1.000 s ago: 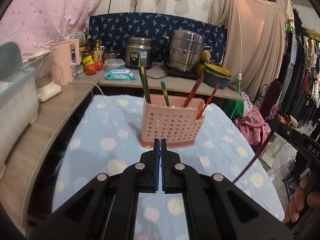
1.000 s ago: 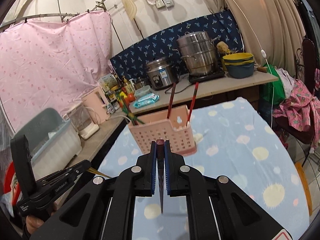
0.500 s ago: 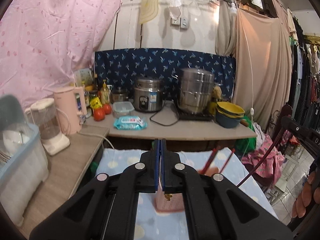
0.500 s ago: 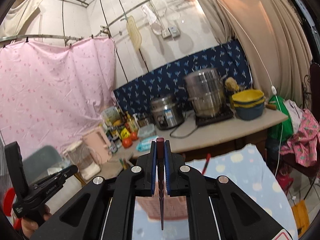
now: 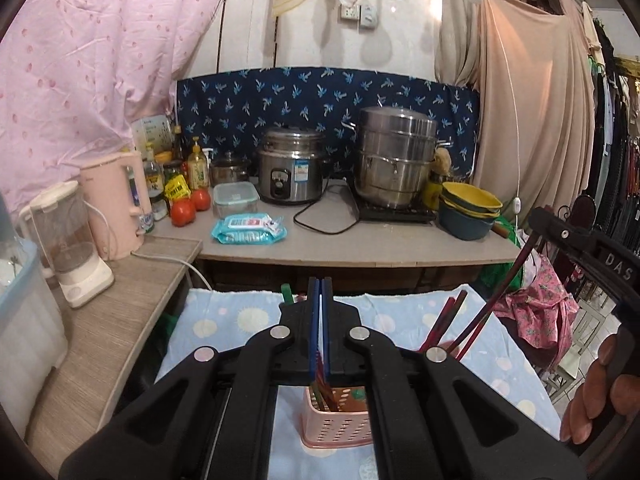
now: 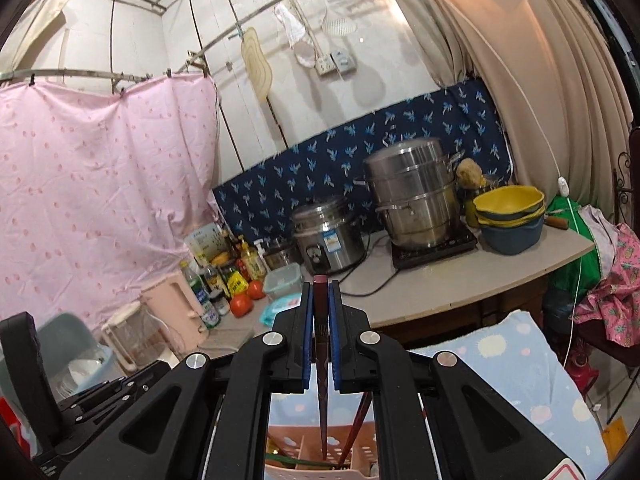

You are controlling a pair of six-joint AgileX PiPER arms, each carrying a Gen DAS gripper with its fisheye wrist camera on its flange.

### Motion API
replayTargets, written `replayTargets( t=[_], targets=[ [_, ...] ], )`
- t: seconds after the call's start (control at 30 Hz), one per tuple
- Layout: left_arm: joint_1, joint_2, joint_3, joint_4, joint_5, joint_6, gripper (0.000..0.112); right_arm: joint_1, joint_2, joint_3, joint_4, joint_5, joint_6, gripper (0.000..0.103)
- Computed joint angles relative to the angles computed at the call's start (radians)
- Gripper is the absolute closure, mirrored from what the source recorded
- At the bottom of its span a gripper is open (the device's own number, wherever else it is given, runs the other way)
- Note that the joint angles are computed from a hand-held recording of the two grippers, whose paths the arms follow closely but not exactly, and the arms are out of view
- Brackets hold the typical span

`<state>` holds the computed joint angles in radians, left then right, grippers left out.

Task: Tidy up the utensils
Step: 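Lower the spoon and chopstick into the pink basket and open both tools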

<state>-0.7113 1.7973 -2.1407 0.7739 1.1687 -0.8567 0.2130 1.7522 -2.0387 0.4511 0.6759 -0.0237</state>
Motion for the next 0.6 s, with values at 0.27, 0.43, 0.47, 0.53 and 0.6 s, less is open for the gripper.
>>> replayTargets(
  t=[0.27, 0.43, 0.47, 0.53, 0.6],
  targets=[
    [0.025, -0.013, 0.077, -0.02, -0.034, -0.037, 0.111, 0.009, 0.006, 0.098, 0.023, -0.013, -0.051, 0.096],
    [0.026, -0.044, 0.146, -0.024, -0.046, -0.077, 0.111, 0.032, 0.006, 0.138, -0.007, -0.003, -0.062, 0.096],
    [0.025, -0.049, 0.157, -0.023, -0.048, -0.083, 0.111, 0.036, 0.007, 0.14, -0.014, -0.002, -0.061, 0.095],
    [0.018, -0.057, 0.181, -0.016, -0.045, -0.097, 0.111, 0.044, -0.005, 0.173, -0.023, -0.016, -0.063, 0.094],
    [0.008, -0.062, 0.198, -0.001, -0.038, -0.115, 0.111, 0.052, -0.024, 0.209, -0.05, -0.042, -0.051, 0.075]
  ],
)
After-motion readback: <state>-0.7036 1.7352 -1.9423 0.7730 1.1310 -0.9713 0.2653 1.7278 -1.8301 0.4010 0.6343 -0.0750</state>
